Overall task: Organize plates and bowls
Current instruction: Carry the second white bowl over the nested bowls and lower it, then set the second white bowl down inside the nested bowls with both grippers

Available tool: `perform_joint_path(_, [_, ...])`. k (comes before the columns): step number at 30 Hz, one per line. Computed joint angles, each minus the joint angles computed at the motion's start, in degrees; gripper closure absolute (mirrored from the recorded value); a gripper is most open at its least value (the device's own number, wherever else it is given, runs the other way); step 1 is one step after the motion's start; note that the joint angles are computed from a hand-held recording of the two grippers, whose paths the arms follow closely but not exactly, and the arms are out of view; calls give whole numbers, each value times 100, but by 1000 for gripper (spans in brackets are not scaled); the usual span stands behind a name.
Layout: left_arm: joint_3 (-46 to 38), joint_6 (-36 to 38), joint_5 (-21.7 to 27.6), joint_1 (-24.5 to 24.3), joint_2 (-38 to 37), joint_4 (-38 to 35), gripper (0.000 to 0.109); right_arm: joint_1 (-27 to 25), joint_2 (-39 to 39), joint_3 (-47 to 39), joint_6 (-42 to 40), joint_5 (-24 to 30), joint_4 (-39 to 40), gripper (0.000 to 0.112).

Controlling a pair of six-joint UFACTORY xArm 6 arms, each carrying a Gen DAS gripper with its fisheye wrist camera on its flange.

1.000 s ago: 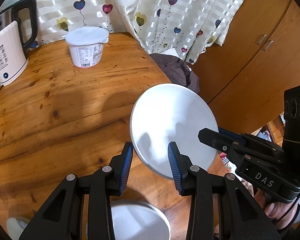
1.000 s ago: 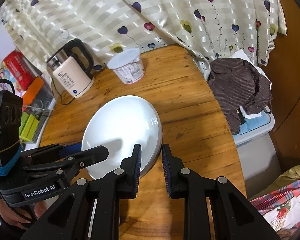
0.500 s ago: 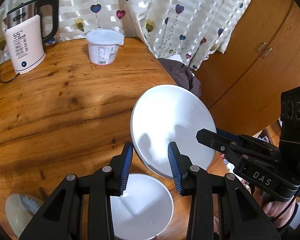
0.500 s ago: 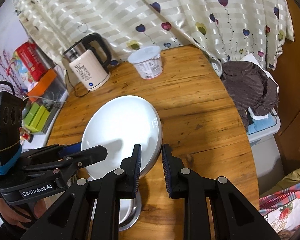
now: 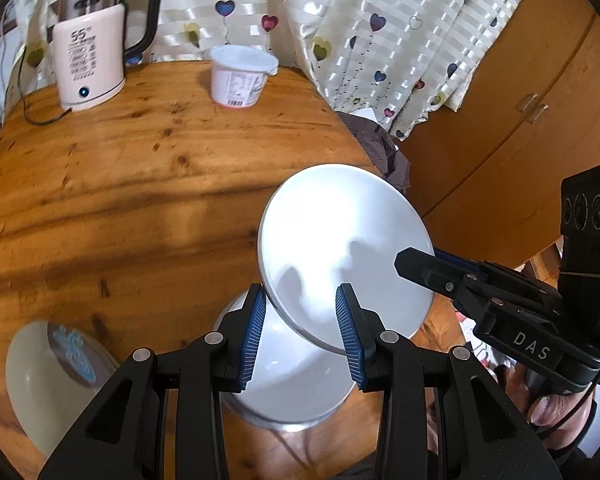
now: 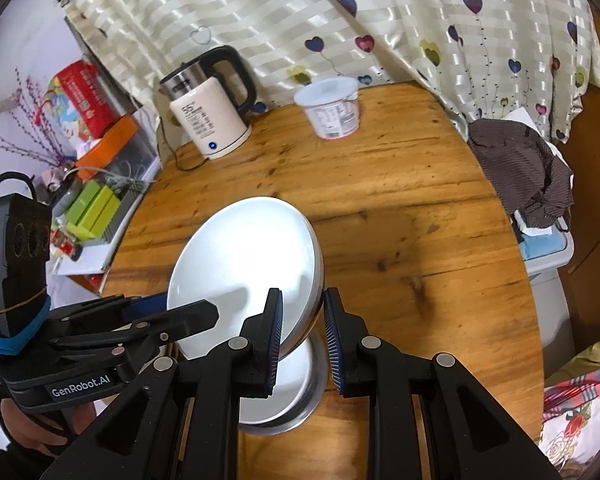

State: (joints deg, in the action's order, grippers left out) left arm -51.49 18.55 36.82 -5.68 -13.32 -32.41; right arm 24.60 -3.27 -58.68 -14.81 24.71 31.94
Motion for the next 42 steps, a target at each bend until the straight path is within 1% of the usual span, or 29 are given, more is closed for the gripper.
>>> perform_joint_path(7, [420, -231, -46, 24, -337, 232, 71, 118, -68, 175, -148, 49, 246, 92])
perform_joint_path(17, [677, -463, -75, 9, -473, 432, 71, 138, -29, 321, -376, 205, 593, 92])
perform_joint_path(34, [858, -713, -102, -28, -471, 561, 71, 113, 62, 367, -494, 383, 705, 92])
perform_joint_path(42, [947, -789, -206, -53, -479, 680, 71, 124, 130, 338, -475, 429, 654, 91])
